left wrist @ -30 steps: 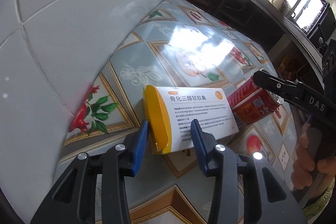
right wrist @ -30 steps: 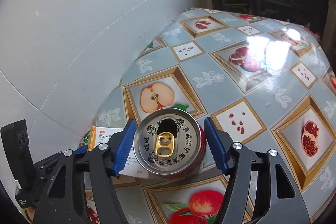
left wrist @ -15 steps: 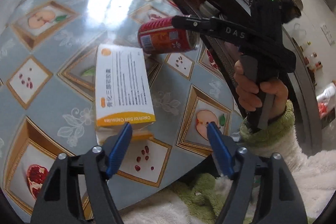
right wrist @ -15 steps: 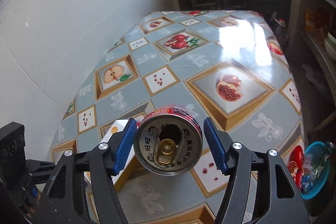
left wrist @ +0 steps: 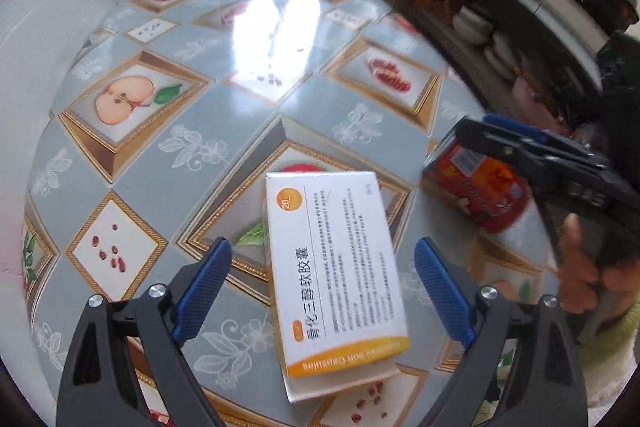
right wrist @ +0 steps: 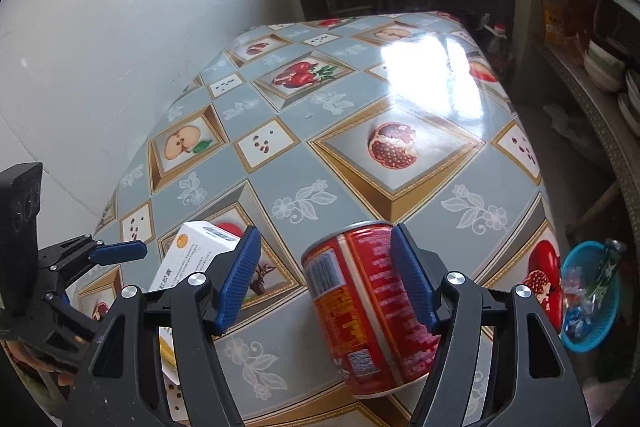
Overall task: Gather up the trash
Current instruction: 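Lift the red can and white-orange medicine box off the table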
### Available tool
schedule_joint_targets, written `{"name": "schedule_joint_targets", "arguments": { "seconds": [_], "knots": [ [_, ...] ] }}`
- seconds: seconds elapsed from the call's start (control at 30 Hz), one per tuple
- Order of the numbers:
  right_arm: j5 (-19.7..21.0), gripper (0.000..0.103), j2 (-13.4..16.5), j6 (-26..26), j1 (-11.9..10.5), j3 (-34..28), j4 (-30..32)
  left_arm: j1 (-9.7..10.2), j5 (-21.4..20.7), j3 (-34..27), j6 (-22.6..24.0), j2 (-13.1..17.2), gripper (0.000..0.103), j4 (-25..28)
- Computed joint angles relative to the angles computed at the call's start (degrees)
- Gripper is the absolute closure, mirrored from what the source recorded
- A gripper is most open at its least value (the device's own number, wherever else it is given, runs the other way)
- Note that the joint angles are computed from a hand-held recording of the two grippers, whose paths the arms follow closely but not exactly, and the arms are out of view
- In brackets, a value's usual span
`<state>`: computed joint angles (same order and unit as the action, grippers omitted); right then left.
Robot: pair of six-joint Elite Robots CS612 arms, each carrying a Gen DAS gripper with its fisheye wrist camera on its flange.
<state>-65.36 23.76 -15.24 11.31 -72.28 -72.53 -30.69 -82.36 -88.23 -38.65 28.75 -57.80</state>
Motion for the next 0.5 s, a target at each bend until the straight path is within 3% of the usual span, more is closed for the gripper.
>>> {"name": "schedule_joint_targets", "arguments": {
  "seconds": [0.2, 0.37, 0.5],
  "knots": [
    [0.3, 0.043, 0.1, 0.1, -0.8, -0.4, 4.4, 0.35, -1.2, 0.5, 0.4, 0.3, 0.013, 1.6],
    [0.1, 0.043, 0.3, 0.4, -1.1, -1.7, 6.6, -0.55, 0.7, 1.0, 1.5, 0.0, 0.013, 2.9],
    [0.0, 0.044, 1.0, 0.0, -1.5, -3.9, 8.6, -0.91, 1.7, 0.8, 2.1, 0.2, 0.023, 3.5]
  ]
}}
